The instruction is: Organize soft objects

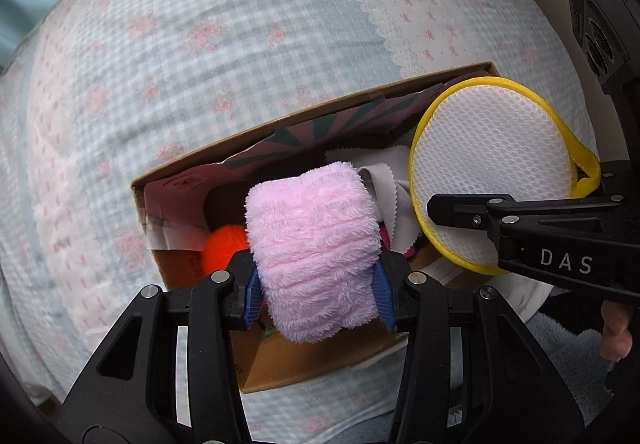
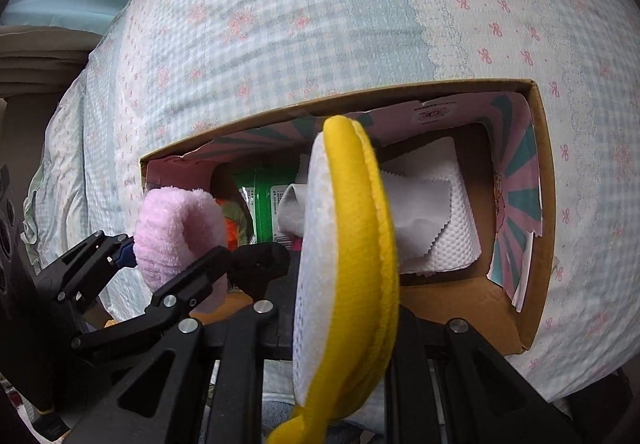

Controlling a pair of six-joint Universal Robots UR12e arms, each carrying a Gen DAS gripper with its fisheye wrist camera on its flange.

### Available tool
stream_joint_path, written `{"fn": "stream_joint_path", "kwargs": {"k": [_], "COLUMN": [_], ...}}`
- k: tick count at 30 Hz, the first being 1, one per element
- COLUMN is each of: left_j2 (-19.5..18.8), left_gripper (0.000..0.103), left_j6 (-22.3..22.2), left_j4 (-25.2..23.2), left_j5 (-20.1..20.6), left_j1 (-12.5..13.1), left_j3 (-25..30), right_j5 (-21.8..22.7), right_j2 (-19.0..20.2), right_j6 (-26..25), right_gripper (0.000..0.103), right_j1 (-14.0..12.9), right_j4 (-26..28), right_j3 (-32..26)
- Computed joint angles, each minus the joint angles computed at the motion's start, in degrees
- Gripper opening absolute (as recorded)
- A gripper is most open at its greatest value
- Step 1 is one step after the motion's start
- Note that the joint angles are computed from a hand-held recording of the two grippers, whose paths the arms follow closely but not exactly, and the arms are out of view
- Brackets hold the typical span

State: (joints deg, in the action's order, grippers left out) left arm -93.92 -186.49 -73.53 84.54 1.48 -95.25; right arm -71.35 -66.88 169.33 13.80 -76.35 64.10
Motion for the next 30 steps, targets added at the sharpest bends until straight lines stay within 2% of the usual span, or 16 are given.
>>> {"fn": "stream_joint_path", "kwargs": {"k": [1, 2, 3, 4, 5, 6, 12, 16, 25, 30], "left_j2": [0.09, 0.08, 0.06, 0.30, 0.60, 0.76, 1.79, 2.41, 4.41, 5.83], "left_gripper": [0.056, 0.085, 0.102, 0.103, 0.103, 0.103, 0.103, 0.103, 0.103, 0.103], "left_j6": [-0.28, -0.50, -0.68, -0.93, -0.79, -0.79, -3.01, -4.15, -8.00, -11.35], "left_j4": [0.01, -0.34, -0.54, -0.06, 0.40, 0.23, -0.22, 0.37, 2.21, 3.07], "left_j5": [0.54, 1.12, 2.28, 3.98, 4.67, 4.56, 3.26, 2.94, 4.29, 7.05], "left_j1": [0.02, -0.03, -0.21, -0.47, -0.52, -0.36, 0.49, 0.40, -1.29, -3.21], "left_j3": [-0.06, 0.08, 0.14, -0.05, -0.31, -0.42, -1.24, -1.52, -1.69, -0.94], "right_j5": [0.13, 0.32, 0.44, 0.40, -0.03, -1.04, -4.77, -4.56, -4.11, -5.43], "right_j2": [0.25, 0.27, 0.07, -0.16, -0.32, -0.49, -1.44, -2.83, -6.32, -8.04], "right_j6": [0.21, 0.85, 2.03, 3.65, 5.06, 6.14, 6.42, 5.98, 3.16, -0.28], "right_gripper": [0.016, 0.017, 0.028, 0.055, 0.077, 0.103, 0.103, 0.103, 0.103, 0.103], "right_j1": [0.04, 0.04, 0.00, -0.07, -0.10, -0.04, -0.21, -0.72, -1.94, -2.45], "right_j4": [0.21, -0.36, -1.60, -2.91, -3.88, -4.77, -5.97, -7.65, -11.67, -13.38], "right_j3": [-0.14, 0.06, 0.58, 1.11, 1.44, 1.67, 2.06, 3.36, 6.07, 6.00]}}
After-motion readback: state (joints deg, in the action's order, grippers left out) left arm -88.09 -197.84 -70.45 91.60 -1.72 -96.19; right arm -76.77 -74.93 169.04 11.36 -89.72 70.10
